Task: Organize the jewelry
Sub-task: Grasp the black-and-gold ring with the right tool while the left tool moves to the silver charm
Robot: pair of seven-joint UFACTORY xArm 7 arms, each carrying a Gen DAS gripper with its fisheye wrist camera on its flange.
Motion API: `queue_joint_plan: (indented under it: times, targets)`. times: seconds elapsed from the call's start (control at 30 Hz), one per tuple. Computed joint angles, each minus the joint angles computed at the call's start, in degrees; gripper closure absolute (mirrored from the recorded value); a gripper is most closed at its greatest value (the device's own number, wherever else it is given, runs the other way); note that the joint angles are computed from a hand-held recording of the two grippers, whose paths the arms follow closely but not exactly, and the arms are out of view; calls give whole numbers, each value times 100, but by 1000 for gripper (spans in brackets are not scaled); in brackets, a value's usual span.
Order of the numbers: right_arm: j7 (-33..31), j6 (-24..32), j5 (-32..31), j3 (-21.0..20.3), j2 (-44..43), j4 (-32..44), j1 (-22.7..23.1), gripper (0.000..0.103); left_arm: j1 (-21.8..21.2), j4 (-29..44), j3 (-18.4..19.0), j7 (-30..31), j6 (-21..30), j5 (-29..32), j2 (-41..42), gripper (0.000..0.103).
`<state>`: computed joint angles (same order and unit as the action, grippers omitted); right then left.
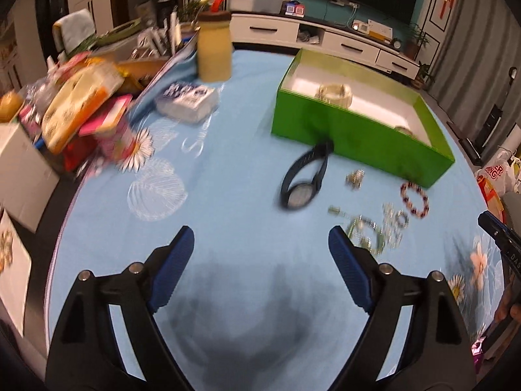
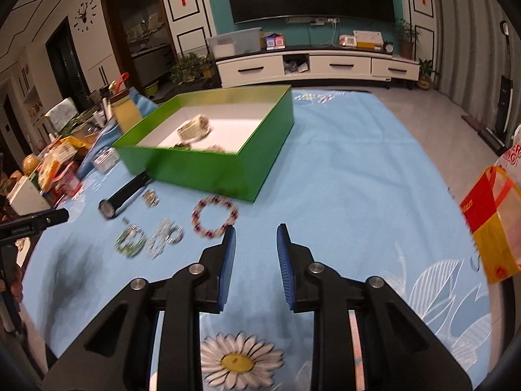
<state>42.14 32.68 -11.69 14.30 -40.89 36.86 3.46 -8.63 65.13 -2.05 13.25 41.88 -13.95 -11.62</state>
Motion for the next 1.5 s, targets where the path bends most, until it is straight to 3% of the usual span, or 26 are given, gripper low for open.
queue_joint_plan:
  times: [0.4, 1.0, 1.13, 1.5]
  targets:
    - [47, 198, 346, 37, -126, -242, 491, 76, -45, -664, 80, 158, 121, -68, -528, 17]
    - [-234, -211, 631, -86, 415, -167, 873, 76, -251, -832, 39, 442, 187, -283, -499, 17]
    - [-329, -325, 727, -186, 467, -185, 907, 69, -290, -818, 37, 537, 161, -385, -439, 17]
    - [-891, -553, 718, -327, 1559, 476, 887, 69, -325, -628, -2, 665, 92, -545, -224, 17]
